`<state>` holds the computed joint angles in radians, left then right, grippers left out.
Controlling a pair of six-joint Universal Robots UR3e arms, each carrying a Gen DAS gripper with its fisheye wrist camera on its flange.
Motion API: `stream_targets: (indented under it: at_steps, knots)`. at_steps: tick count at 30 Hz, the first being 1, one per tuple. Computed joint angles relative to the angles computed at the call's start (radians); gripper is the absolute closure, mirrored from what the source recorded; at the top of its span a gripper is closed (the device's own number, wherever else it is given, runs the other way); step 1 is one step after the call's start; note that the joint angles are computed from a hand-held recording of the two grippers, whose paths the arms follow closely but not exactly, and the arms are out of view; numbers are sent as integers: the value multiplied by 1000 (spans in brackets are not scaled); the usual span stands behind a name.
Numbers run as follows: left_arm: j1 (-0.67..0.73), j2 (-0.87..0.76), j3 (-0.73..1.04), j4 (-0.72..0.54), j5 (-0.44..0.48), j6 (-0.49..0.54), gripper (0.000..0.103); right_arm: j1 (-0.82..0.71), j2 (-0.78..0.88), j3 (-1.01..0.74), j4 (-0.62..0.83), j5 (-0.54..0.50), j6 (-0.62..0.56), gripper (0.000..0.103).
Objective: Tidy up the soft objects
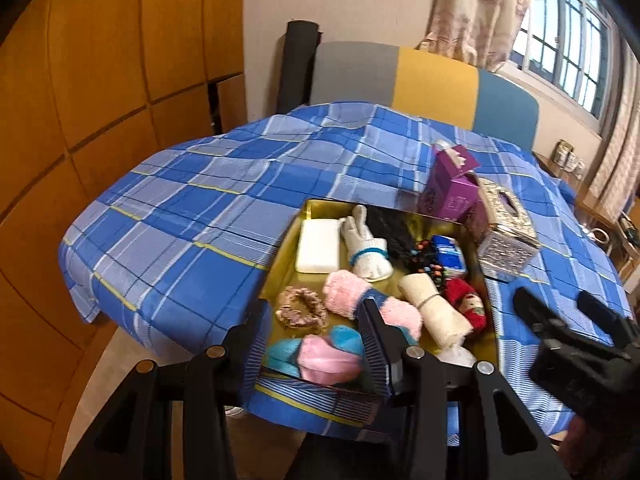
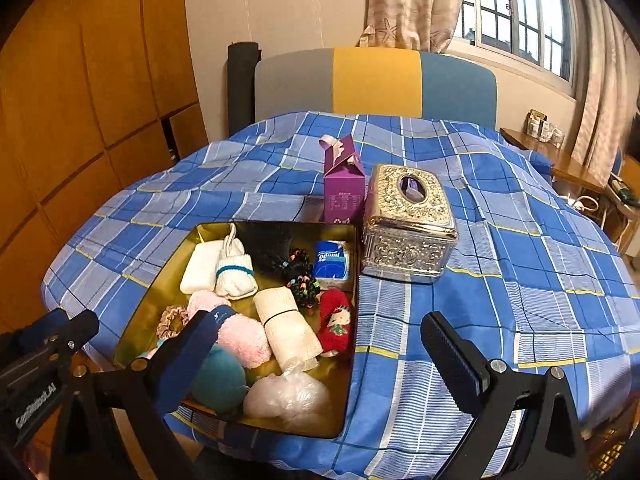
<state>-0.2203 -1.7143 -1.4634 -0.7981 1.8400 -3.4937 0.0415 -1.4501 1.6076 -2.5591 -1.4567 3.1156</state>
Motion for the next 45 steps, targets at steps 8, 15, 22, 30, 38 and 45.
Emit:
stream_targets:
  at_steps: [8, 15, 22, 30, 38, 45]
  knots:
    - [-5, 0, 20, -24, -9, -8, 58, 9, 5, -6, 20, -9, 19, 0]
    - [-5, 0, 23, -32, -16, -8, 58, 6, 8, -14, 33, -22, 20, 0]
    - [-8, 0, 22, -29, -31, 0, 58, -4, 10, -17, 47, -14, 24, 0]
    - [-14, -6, 29, -37, -29, 2, 58, -14, 10, -17, 50, -12, 27, 0]
    - [-15, -13, 36, -39, -34, 5, 58, -19, 15, -21, 57, -7, 27, 0]
    - [-13, -13, 38, -41, -49, 5, 58, -20, 18, -25, 61, -1, 27, 0]
